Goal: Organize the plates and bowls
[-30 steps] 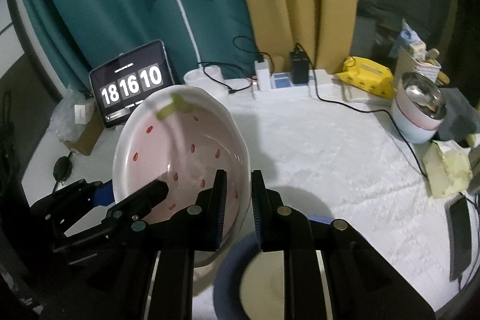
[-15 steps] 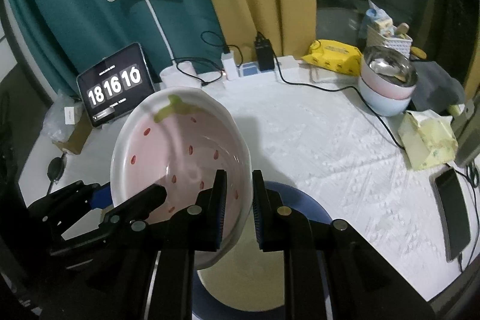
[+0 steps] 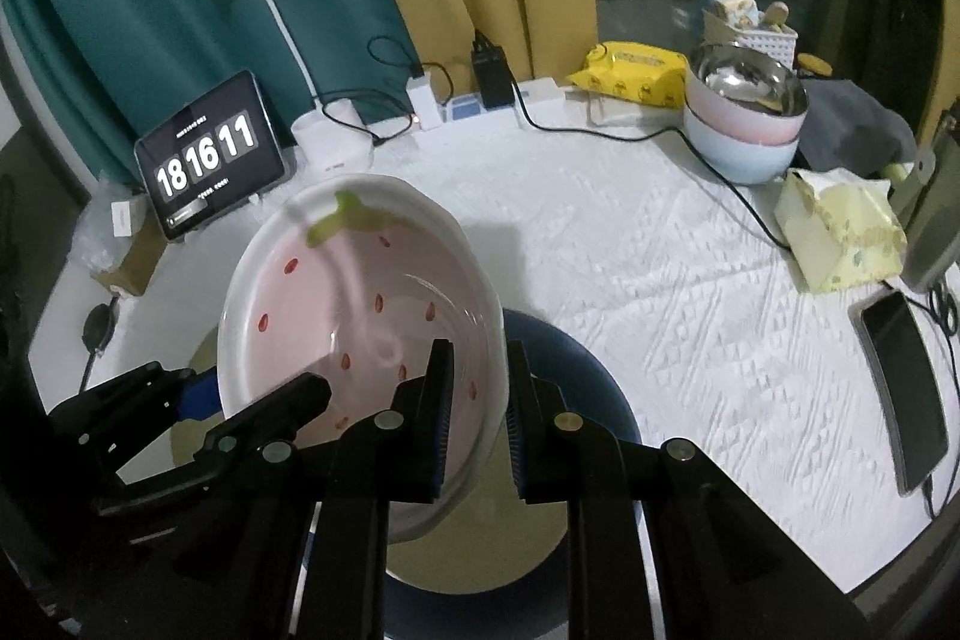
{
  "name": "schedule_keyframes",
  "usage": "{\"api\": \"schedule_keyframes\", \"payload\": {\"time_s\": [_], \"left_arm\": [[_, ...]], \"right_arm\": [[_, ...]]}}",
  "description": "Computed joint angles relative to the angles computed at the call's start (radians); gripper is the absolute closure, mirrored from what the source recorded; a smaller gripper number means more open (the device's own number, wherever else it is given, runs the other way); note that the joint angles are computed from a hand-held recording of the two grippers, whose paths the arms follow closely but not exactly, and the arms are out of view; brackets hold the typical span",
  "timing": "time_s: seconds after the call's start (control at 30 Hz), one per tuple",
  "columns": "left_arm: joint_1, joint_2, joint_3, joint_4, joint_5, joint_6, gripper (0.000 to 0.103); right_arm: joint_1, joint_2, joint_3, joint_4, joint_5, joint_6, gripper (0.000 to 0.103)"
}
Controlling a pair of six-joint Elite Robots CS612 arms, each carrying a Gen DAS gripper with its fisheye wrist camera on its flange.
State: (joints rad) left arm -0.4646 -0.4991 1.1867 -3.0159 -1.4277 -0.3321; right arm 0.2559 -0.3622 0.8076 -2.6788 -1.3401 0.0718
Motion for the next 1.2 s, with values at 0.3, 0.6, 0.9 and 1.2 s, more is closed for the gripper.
{"api": "schedule_keyframes", "payload": {"time_s": [0.3, 0.6, 0.9, 1.2], "left_arm": [[-0.005, 0.010, -0.008, 0.033, -0.009, 0.001, 0.074], [-0.012, 0.013, -0.011, 0.055, -0.013, 0.021, 0.074], [-0.021, 0.012, -0.001, 0.064, 0.008, 0.048, 0.074], [-0.033, 0.014, -0.002, 0.081, 0.070, 0.070, 0.071]], "right_arm": [[-0.007, 0.002, 0.015, 0.011, 0.009, 0.008, 0.085], [-0.015, -0.004, 0.039, 0.010, 0.015, 0.012, 0.085], [-0.018, -0.013, 0.072, -0.004, 0.017, 0.014, 0.085], [-0.012, -0.016, 0.090, -0.016, -0.003, 0.006, 0.085]]}}
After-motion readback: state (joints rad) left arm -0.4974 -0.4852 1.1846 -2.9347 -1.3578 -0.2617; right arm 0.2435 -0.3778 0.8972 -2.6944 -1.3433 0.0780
